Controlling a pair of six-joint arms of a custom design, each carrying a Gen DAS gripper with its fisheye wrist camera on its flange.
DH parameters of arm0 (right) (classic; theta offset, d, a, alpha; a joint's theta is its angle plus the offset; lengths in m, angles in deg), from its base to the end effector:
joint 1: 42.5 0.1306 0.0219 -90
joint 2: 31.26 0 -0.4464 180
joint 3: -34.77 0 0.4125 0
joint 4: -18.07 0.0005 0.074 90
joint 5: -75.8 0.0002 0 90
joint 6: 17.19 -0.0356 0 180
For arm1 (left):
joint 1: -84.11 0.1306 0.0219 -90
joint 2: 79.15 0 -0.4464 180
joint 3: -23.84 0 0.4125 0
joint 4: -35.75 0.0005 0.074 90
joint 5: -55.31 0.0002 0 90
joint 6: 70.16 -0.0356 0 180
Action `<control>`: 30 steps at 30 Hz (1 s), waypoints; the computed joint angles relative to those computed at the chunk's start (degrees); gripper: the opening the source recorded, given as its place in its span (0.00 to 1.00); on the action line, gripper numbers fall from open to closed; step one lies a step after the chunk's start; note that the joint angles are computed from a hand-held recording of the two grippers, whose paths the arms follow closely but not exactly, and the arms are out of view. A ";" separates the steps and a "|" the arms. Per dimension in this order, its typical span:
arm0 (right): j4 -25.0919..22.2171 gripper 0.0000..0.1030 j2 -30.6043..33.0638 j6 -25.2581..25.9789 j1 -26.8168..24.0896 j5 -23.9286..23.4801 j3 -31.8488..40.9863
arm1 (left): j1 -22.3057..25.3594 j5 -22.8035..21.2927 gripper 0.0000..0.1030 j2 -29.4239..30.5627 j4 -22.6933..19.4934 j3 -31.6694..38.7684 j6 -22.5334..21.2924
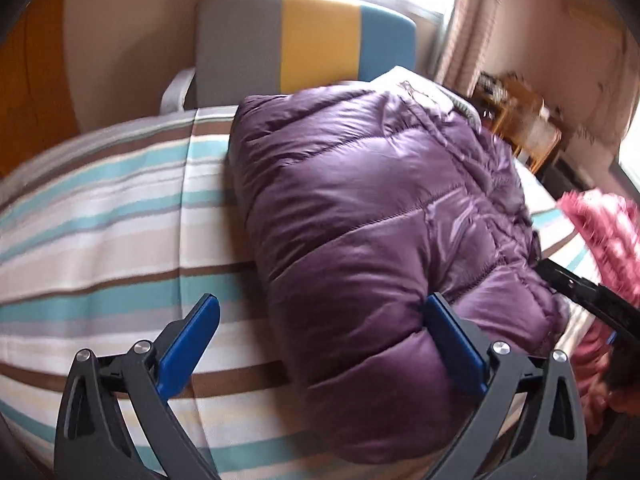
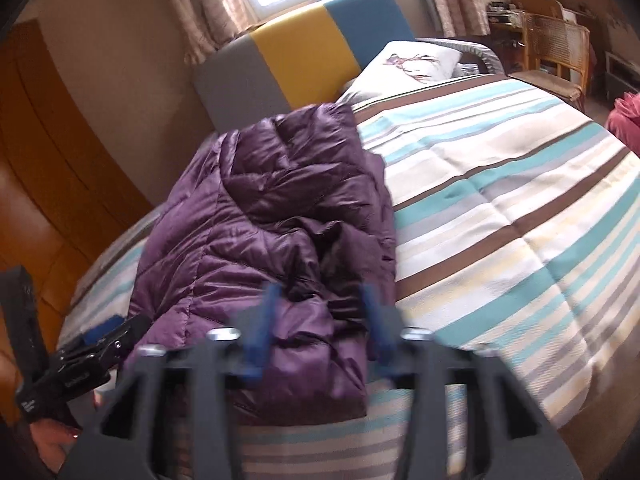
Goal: Fold large clothes
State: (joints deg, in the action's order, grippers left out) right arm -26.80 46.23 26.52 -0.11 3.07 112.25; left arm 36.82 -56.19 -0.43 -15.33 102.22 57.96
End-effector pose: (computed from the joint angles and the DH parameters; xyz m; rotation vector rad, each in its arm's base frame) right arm 0.3133 0.2710 0.4900 0.2276 2.3381 0.4261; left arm 0.2898 -0.2955 0.4821 0.0328 2.3979 -0.2342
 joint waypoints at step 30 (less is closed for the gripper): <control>-6.82 0.64 8.51 0.14 -10.03 -14.11 5.99 | 6.37 10.48 0.98 4.67 -3.75 5.89 -8.46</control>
State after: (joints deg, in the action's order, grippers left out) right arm -33.63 54.73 26.66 -10.14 -11.04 118.25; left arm 43.19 -45.71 4.24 -19.07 108.11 49.50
